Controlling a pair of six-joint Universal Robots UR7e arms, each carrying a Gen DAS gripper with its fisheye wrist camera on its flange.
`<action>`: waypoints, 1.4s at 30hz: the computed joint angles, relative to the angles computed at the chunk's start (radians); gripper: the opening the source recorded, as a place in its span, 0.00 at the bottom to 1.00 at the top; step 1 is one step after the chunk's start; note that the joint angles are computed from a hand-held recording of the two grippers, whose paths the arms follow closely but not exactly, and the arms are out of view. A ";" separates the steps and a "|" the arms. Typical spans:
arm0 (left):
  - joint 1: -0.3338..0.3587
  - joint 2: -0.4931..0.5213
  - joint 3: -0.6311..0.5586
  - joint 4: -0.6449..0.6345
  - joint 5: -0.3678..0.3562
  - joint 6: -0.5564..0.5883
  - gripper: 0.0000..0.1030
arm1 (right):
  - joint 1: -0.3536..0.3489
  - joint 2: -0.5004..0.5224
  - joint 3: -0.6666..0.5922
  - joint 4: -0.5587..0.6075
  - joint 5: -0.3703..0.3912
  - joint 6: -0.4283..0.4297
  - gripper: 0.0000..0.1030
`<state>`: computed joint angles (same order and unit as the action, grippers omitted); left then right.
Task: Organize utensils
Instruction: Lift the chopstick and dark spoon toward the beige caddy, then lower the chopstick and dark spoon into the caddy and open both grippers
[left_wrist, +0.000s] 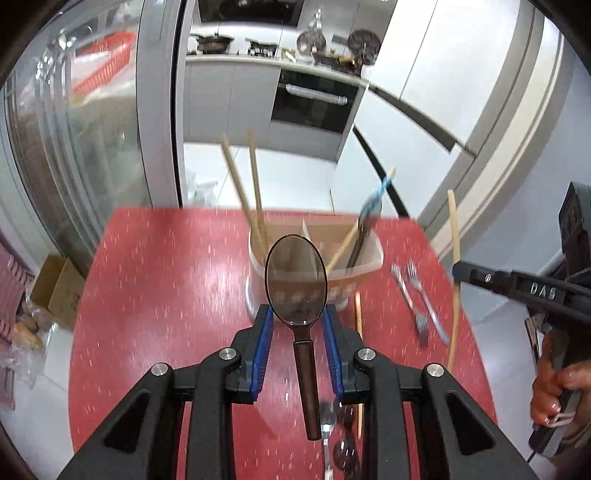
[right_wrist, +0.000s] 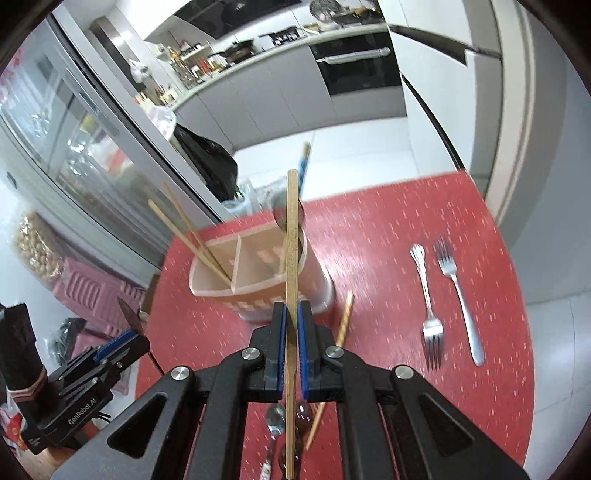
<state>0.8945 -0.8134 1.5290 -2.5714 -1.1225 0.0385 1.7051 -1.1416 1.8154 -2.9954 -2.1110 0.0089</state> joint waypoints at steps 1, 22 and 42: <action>-0.001 0.012 -0.024 -0.008 0.001 0.006 0.48 | 0.001 0.006 -0.013 -0.001 0.004 -0.008 0.06; 0.018 0.284 -0.448 -0.068 0.071 0.055 0.48 | 0.008 0.237 -0.381 -0.137 0.053 -0.232 0.06; 0.038 0.345 -0.399 -0.177 0.152 0.102 0.48 | -0.039 0.292 -0.363 -0.187 0.094 -0.347 0.06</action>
<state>0.9322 -0.4682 1.1304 -2.7483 -0.9703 0.1406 1.6666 -0.8501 1.4526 -3.1824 -2.0174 -0.3380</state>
